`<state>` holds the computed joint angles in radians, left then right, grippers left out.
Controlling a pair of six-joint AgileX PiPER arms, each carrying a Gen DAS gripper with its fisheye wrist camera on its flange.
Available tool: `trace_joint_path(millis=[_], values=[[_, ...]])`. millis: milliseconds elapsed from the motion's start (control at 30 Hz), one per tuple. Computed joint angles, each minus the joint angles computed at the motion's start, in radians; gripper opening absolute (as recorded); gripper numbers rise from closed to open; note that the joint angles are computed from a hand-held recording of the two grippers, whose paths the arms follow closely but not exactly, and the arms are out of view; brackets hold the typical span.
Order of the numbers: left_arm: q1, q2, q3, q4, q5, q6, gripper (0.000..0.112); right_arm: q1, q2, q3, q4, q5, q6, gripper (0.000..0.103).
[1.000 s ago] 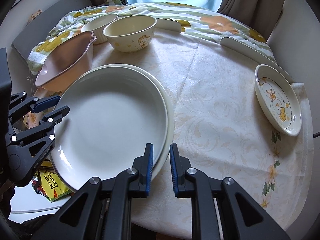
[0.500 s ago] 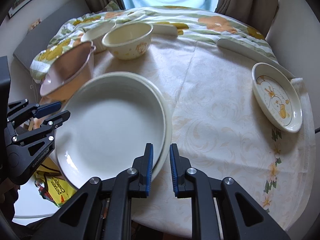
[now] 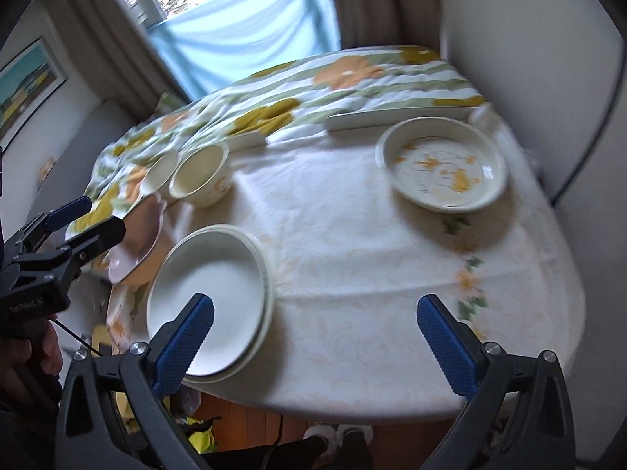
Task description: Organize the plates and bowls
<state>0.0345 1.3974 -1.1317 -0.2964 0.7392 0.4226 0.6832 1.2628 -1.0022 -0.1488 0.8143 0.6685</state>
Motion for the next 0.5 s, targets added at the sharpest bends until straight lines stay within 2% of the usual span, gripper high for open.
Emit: trace_joint_path(millis=[100, 200, 267, 433, 500], values=[[-0.028, 0.097, -0.142, -0.135, 0.093, 0.101, 0.103, 0.002, -0.098, 0.0, -0.129, 0.097, 0.123, 0.103], [-0.045, 0.212, -0.304, -0.221, 0.183, 0.125, 0.103, -0.053, -0.136, -0.04, -0.18, 0.188, 0.111, 0.103], [-0.058, 0.288, -0.423, -0.256, 0.244, 0.115, 0.103, -0.11, -0.143, -0.08, -0.19, 0.214, 0.082, 0.103], [-0.113, 0.507, -0.77, -0.227, 0.37, 0.037, 0.102, -0.299, -0.113, -0.136, -0.113, 0.14, -0.088, 0.103], [-0.136, 0.624, -0.944, -0.202, 0.436, -0.019, 0.102, -0.426, -0.056, -0.146, 0.034, 0.077, -0.236, 0.103]])
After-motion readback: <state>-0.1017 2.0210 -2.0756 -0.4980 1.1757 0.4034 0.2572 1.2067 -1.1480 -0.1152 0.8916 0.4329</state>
